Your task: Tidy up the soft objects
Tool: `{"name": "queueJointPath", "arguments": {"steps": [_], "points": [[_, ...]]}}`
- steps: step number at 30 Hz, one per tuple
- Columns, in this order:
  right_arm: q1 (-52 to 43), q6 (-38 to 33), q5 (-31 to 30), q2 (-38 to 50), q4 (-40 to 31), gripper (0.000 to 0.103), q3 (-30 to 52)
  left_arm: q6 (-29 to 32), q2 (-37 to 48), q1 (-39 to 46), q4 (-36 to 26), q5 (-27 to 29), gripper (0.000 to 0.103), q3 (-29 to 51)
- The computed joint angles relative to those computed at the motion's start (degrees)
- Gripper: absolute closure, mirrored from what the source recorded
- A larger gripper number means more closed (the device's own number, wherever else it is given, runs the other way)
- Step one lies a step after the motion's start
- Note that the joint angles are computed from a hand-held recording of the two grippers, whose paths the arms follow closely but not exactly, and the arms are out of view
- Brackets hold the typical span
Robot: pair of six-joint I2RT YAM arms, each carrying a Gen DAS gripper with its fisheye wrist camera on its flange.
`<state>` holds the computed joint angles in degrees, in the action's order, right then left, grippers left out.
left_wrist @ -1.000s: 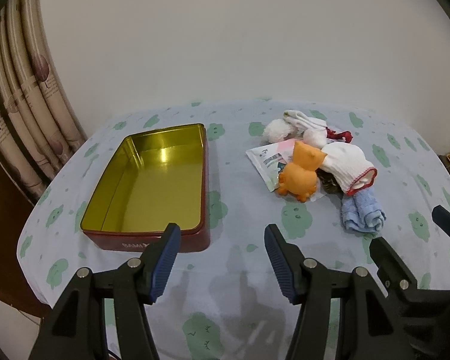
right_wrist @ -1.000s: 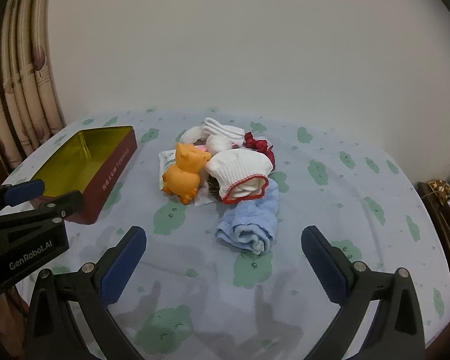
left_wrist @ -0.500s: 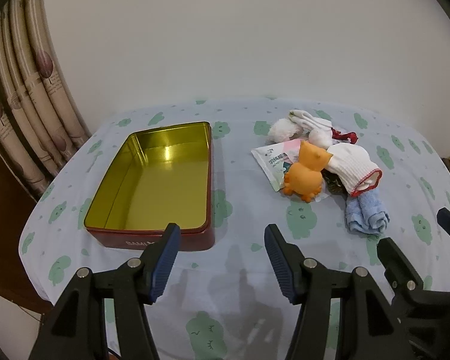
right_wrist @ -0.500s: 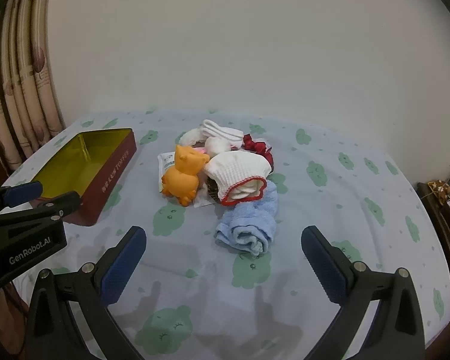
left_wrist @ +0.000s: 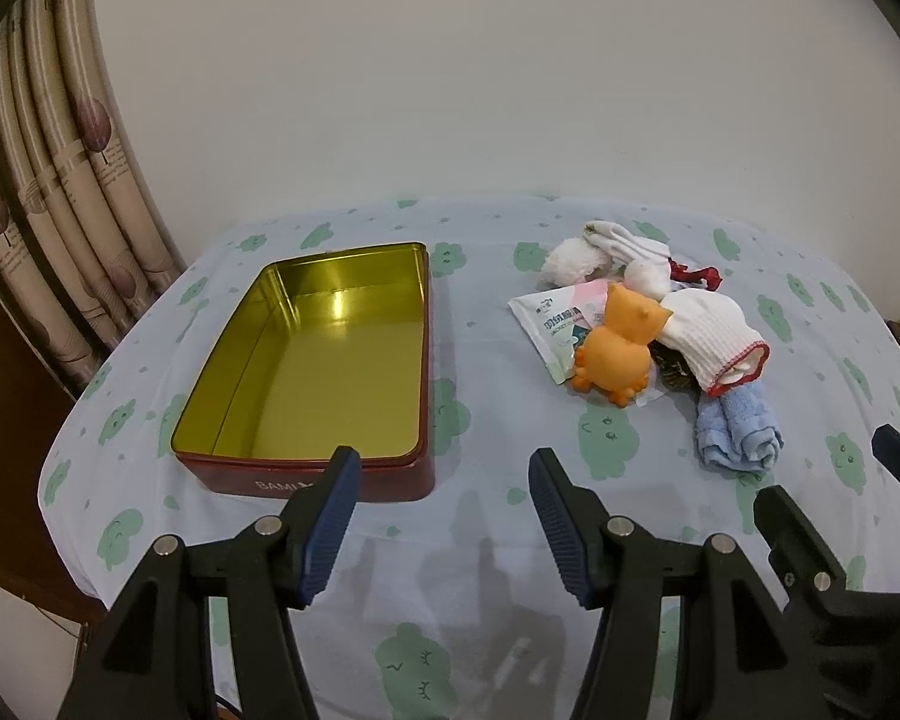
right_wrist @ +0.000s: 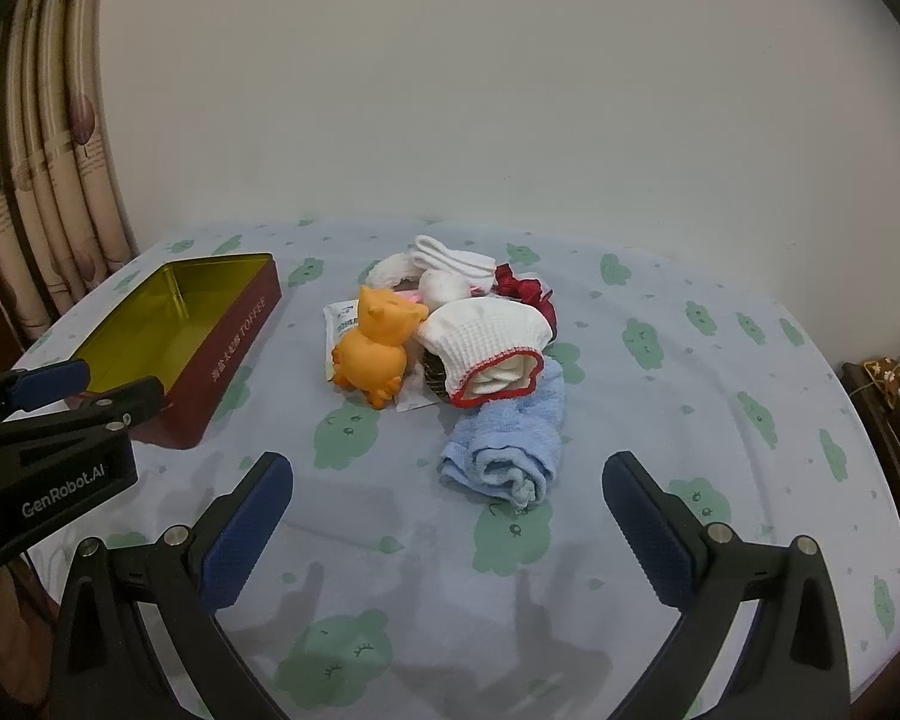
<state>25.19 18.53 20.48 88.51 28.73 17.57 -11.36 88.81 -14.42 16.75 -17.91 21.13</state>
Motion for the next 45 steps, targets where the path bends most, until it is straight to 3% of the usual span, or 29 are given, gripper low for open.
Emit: {"name": "queueJointPath", "arguments": {"steps": [30, 38, 42, 45], "points": [[-0.50, -0.25, -0.37, 0.44, 1.46, 0.001, -0.55, 0.21, 0.63, 0.88, 0.86, 0.80, 0.043, -0.27], [-7.05, -2.25, -6.85, 2.63, 4.75, 0.004, -0.05, 1.45, 4.38, 3.43, 3.90, 2.20, 0.043, 0.23], [-10.94, -6.29, -11.14, 5.48, 5.37, 0.012, 2.70, 2.32, 6.95, 5.01, 4.77, 3.51, 0.043, 1.13], [-13.78, -10.08, -14.44, 9.56, 5.05, 0.013, 6.63, 3.44, 8.71, 5.59, 6.38, 3.80, 0.043, 1.27]]}}
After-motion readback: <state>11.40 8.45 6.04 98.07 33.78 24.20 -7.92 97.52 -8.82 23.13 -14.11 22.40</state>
